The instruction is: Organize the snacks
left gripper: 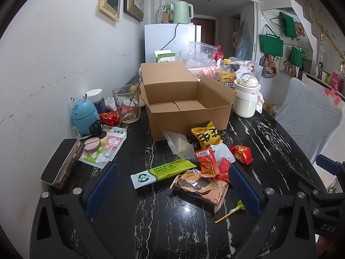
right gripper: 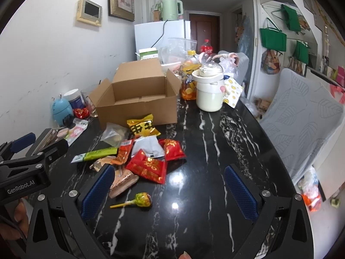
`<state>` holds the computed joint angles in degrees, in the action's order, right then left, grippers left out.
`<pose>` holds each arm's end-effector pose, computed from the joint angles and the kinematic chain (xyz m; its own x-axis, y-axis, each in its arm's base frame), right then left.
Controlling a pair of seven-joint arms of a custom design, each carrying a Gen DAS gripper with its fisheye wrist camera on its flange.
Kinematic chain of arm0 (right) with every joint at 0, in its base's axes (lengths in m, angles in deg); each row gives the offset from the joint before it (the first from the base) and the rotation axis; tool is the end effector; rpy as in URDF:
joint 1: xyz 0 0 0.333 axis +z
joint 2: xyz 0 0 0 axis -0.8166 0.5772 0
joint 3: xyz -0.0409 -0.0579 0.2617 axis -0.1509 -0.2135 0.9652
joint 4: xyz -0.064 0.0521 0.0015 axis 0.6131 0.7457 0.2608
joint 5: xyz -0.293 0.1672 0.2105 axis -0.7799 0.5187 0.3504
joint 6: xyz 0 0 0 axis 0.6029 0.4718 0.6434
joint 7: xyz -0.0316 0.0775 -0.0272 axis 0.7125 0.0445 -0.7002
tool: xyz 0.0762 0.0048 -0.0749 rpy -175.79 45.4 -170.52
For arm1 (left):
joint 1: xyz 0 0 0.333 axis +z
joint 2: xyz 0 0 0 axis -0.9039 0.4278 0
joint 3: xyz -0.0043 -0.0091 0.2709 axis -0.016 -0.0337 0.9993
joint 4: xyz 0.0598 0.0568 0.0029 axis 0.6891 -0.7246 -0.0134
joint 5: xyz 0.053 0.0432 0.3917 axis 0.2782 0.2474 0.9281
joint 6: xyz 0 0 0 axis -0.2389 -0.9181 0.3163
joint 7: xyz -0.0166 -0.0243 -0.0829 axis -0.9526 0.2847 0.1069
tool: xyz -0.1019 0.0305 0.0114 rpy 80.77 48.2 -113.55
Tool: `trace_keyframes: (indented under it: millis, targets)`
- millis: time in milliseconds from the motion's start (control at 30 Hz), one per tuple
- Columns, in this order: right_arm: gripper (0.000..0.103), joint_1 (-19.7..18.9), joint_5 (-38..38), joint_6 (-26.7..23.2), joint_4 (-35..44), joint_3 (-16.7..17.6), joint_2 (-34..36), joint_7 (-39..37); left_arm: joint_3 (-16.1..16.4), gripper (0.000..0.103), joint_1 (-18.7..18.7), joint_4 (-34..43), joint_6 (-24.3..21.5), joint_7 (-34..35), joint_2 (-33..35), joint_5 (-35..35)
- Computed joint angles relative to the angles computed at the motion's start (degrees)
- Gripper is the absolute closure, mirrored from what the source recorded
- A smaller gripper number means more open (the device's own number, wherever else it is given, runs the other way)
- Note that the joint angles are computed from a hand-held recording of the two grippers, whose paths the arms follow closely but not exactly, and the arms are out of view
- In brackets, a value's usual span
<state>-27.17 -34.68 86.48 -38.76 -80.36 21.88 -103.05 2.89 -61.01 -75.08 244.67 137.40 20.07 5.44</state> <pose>0.5322 0.3083 0.4284 -0.5151 -0.8568 -0.0228 -0.5073 0.3261 -0.7977 0.6655 -0.1135 0.4342 -0.5977 -0.8015 0.0181 -0.4570 0.3221 -0.8291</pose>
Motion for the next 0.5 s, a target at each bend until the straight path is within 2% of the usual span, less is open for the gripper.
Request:
trace_keyframes:
  millis: [500]
  targets:
    - [0.0,0.3,0.1,1.4,0.5,-0.3,0.8,-0.6,-0.1,0.0,0.1,-0.5,0.2,0.3,-0.2,0.1]
